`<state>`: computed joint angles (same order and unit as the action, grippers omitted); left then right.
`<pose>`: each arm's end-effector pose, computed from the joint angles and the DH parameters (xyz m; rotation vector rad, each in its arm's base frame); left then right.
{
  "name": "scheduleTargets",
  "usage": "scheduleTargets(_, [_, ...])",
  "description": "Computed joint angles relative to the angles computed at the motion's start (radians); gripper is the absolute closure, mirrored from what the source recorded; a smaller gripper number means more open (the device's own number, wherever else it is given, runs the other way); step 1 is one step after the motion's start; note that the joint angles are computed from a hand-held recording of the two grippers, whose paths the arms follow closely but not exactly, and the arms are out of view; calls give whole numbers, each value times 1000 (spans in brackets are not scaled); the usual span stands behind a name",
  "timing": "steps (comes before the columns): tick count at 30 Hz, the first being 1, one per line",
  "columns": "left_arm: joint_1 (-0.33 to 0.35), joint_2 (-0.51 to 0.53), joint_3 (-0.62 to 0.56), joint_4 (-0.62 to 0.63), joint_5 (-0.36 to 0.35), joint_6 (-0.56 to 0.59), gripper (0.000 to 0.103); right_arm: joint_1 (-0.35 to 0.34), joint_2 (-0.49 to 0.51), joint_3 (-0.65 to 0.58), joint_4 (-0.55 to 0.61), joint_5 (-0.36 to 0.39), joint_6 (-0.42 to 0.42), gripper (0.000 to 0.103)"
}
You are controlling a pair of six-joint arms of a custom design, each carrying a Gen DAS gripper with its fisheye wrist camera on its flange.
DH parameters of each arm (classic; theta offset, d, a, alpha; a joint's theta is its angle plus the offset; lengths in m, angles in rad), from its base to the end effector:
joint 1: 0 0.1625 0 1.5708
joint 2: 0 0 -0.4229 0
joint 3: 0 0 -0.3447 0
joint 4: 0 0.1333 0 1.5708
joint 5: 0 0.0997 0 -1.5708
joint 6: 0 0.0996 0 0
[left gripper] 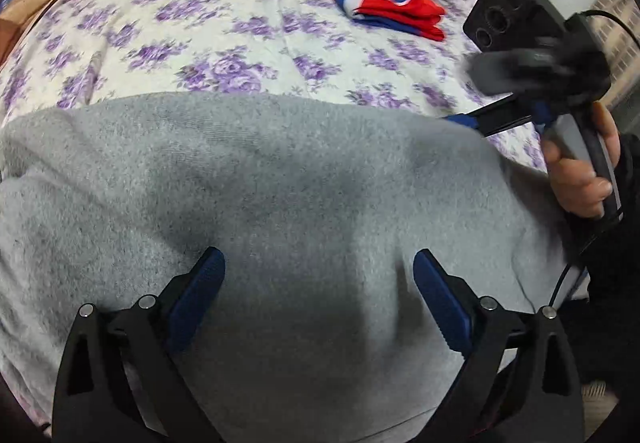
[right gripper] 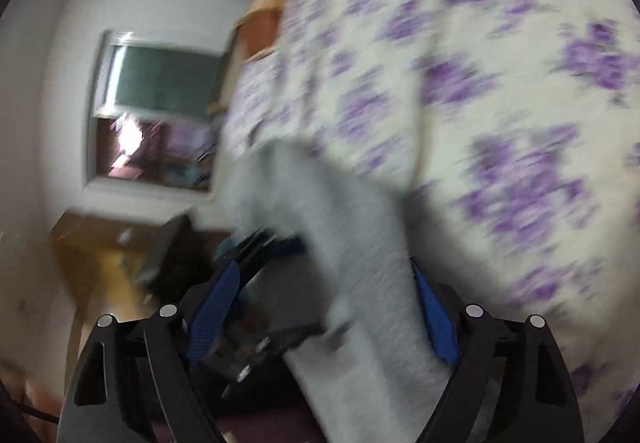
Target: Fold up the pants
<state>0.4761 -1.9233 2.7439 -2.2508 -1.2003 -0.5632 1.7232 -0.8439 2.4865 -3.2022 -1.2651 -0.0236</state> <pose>-0.0777 -0.2306 0.2013 0.7650 2.6709 -0.2516 0.2153 -0.3260 0.0386 -0.2469 2.8262 0.0440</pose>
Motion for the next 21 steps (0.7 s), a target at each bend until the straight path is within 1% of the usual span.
scheduleTargets(2, [21,-38,0,7,-21,32,10,8,-17,5,62,71,-65,16])
scheduleTargets(3, [41,-61,0,4,-36,50,10,13,-19,1,89,91,-81,15])
scheduleTargets(4, [48,-59,4,-11,-42,55,10,19,-17,-11,136,116,-103,13])
scheduleTargets(5, [47,-80,5,2,-48,53,10,28,-13,-25,174,125,-119,11])
scheduleTargets(7, [42,-84,4,0,-49,47,10,47,14,-53,194,101,-105,10])
scheduleTargets(9, [36,-62,9,-22,-45,41,10,56,65,-88,184,75,-52,10])
scheduleTargets(11, [32,-65,13,-24,-45,35,10,45,108,-120,165,44,-11,10])
scheduleTargets(12, [35,-56,15,-35,-44,38,10,40,119,-129,156,41,1,10])
scheduleTargets(13, [33,-57,16,-35,-42,36,10,33,132,-143,147,44,12,11])
scheduleTargets(15, [24,-68,19,-26,-39,27,10,33,147,-152,80,27,18,15])
scheduleTargets(16, [22,-76,20,-21,-40,25,10,38,156,-154,24,6,25,24])
scheduleTargets(17, [30,-72,21,-31,-41,33,10,37,164,-152,-41,-13,36,36])
scheduleTargets(18, [31,-81,20,-24,-43,34,10,26,172,-149,-81,-13,52,41])
scheduleTargets(19, [31,-92,19,-15,-45,35,10,12,180,-145,-101,3,63,52])
scheduleTargets(20, [28,-100,20,-9,-46,32,10,11,175,-141,-99,0,50,65])
scheduleTargets(21, [27,-105,20,-6,-47,33,10,22,173,-131,-131,-16,30,70])
